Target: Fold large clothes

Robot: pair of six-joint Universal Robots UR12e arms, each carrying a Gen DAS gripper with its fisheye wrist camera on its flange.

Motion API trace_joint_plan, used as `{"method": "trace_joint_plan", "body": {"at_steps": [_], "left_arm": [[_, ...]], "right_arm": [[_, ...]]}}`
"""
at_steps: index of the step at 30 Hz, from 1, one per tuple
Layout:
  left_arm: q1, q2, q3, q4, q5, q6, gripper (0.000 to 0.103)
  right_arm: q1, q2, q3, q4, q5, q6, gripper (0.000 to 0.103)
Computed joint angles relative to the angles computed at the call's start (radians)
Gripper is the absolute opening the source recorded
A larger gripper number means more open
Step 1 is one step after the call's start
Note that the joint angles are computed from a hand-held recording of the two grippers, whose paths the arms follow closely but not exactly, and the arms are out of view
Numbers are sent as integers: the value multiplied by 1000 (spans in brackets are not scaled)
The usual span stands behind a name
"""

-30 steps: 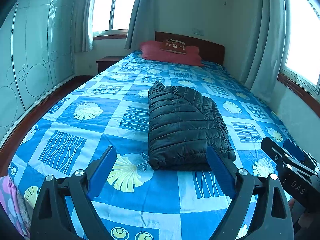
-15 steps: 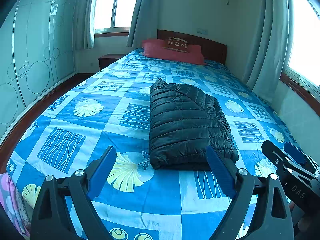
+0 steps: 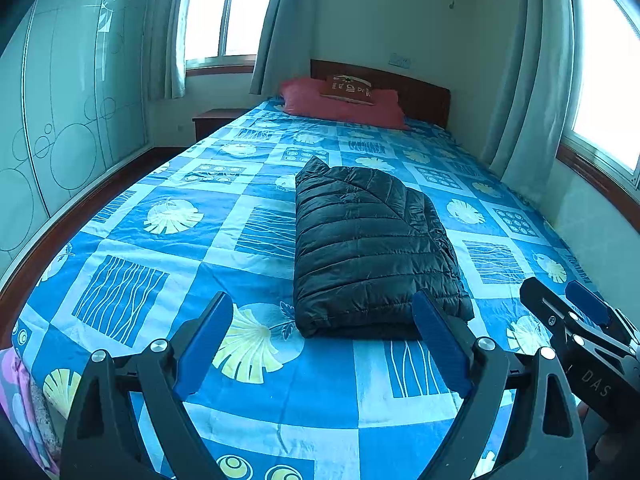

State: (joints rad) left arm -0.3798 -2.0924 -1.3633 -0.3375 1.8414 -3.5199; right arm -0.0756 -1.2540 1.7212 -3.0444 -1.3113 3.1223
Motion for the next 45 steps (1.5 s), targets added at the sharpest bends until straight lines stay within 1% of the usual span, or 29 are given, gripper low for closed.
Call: {"method": "trace_joint_plan", "body": {"at_steps": [15,21,28,32,37,40,45], "left_arm": [[2,0,0,3,4,-2,90],[0,-2,0,8,16,7,90],[-1,-5,-4,42,44,3,90],[0,-7,-4,70,46,12,90],[3,-10,4,55,37,11,90],[3,-11,8,38,45,0,90],[1,-16,19,25,60,11,90]], "right_arm": [[0,0,0,1,0,0,92],[2,1,-1,5,1,0,92],[5,6,-5,3,-1,-2,92],[6,11,-9,5,-2,-5,92],[7,13,-10,1,-3,-4,92],[8,18,-15,-4,-7,-4,92],[4,25,-24,7,-1,-9,92]]}}
